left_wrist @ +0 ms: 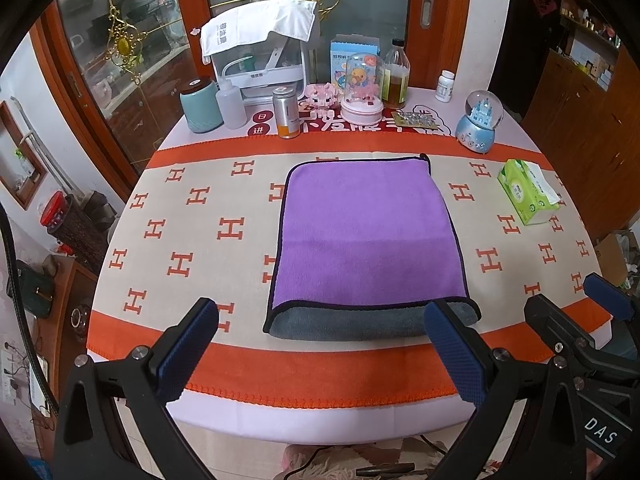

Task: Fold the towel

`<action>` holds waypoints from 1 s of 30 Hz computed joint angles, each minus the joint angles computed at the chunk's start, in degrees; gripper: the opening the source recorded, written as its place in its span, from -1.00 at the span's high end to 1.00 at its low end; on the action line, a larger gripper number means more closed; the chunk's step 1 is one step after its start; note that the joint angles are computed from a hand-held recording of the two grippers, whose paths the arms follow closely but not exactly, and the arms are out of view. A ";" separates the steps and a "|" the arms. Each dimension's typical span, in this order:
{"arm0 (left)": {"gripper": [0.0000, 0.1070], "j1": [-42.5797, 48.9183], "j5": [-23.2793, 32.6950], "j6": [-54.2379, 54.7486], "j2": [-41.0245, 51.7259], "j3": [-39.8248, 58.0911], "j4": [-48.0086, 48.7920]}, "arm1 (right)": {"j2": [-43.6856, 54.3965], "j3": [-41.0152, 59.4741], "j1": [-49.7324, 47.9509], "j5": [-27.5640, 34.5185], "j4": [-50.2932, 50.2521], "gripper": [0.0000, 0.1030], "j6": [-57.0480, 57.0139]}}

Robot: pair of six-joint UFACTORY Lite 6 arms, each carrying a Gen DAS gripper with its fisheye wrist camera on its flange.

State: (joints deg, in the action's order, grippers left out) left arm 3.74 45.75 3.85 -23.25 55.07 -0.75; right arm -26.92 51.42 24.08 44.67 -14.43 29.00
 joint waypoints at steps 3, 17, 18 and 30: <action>-0.91 -0.17 0.15 -0.46 -0.09 0.05 0.35 | -0.02 0.86 0.81 0.88 -0.35 -0.68 0.58; -0.91 -6.24 2.39 -10.58 -2.02 0.34 6.80 | -1.63 -1.31 -3.86 -2.18 6.31 -0.68 -9.37; -0.91 -6.93 2.57 -11.56 -2.00 0.45 7.20 | -1.91 -1.60 -4.41 -2.31 6.93 -0.68 -10.40; -0.91 -4.55 2.64 -11.98 -0.50 0.85 7.71 | -1.22 -4.36 -12.63 -5.85 17.00 -0.68 -23.53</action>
